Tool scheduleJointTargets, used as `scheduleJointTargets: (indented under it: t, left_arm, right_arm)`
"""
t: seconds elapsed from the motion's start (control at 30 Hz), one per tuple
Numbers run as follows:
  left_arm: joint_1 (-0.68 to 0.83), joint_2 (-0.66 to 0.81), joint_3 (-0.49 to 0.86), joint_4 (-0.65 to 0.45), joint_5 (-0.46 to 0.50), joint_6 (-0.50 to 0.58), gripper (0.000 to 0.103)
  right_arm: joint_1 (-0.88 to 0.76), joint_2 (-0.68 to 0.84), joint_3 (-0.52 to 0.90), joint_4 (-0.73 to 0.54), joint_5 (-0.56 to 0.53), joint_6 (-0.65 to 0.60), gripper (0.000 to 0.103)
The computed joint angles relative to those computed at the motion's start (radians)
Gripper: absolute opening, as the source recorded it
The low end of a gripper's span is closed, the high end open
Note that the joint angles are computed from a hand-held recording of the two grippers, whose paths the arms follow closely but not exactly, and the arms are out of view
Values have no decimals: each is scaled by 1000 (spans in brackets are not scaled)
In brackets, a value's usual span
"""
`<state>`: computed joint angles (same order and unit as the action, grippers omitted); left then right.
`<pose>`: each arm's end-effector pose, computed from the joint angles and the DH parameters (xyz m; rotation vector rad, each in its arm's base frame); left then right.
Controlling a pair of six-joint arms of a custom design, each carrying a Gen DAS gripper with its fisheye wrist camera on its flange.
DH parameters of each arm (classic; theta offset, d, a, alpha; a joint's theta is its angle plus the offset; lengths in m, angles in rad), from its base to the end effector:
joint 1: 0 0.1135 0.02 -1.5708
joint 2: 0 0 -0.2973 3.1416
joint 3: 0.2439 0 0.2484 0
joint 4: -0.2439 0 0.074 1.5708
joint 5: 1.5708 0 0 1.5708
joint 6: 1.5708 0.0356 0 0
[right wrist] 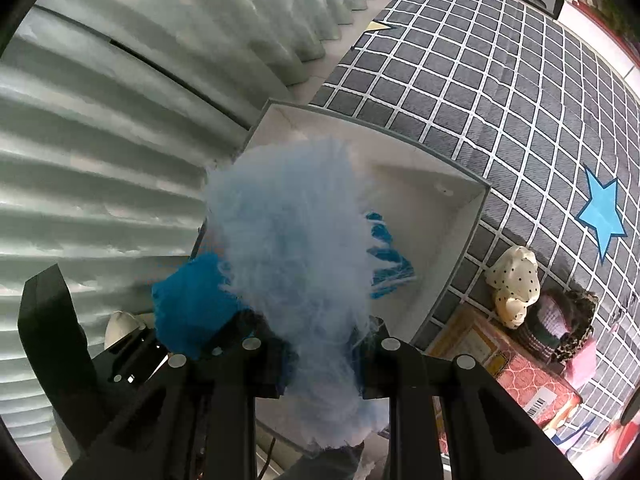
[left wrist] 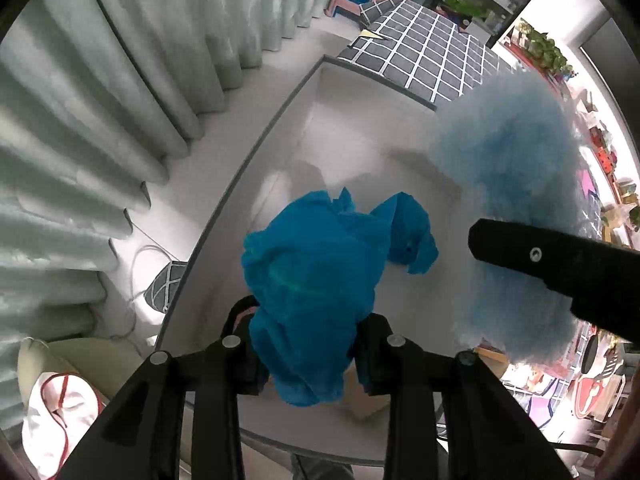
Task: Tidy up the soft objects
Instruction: 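Open left tool dropping blue mesh fabric while right tool releases fluffy fabric into box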
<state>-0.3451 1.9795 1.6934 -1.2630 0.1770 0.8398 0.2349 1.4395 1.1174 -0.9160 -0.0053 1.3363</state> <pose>0.3637 -0.1374 0.2668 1.7149 2.5424 -0.2557 0.2572 0.0617 0.2852 1.5111 2.4631 0.3486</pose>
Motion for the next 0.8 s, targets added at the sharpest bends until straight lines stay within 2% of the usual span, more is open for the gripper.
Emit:
scheduleJointTargets:
  t: [0.13, 0.2, 0.27, 0.3, 0.37, 0.5, 0.53, 0.57, 0.8]
  left_arm:
    - [0, -6, -10, -1, 3, 11, 45]
    - [1, -11, -15, 1, 3, 18, 55]
    - [3, -19, -22, 7, 1, 17, 73]
    - [3, -21, -24, 9, -3, 15, 77]
    - [3, -30, -29, 15, -8, 8, 81]
    - [11, -38, -26, 13, 12, 1, 88]
    - [12, -36, -18, 7, 17, -2, 95]
    - [14, -35, -13, 3, 21, -6, 102]
    - [10, -7, 84, -100, 80, -22, 103]
  right_arm:
    - [0, -9, -8, 9, 0, 0, 24]
    - [2, -10, -6, 4, 2, 0, 29]
    - [6, -13, -3, -1, 9, -1, 35]
    - [8, -15, 0, -4, 15, 1, 54]
    - [13, -20, 7, -19, 29, 7, 81]
    - [18, -25, 30, -60, 56, 8, 83]
    - [19, -26, 35, -69, 61, 8, 88]
    - [20, -30, 37, -76, 65, 9, 103]
    - [48, -154, 17, -154, 120, 72, 103]
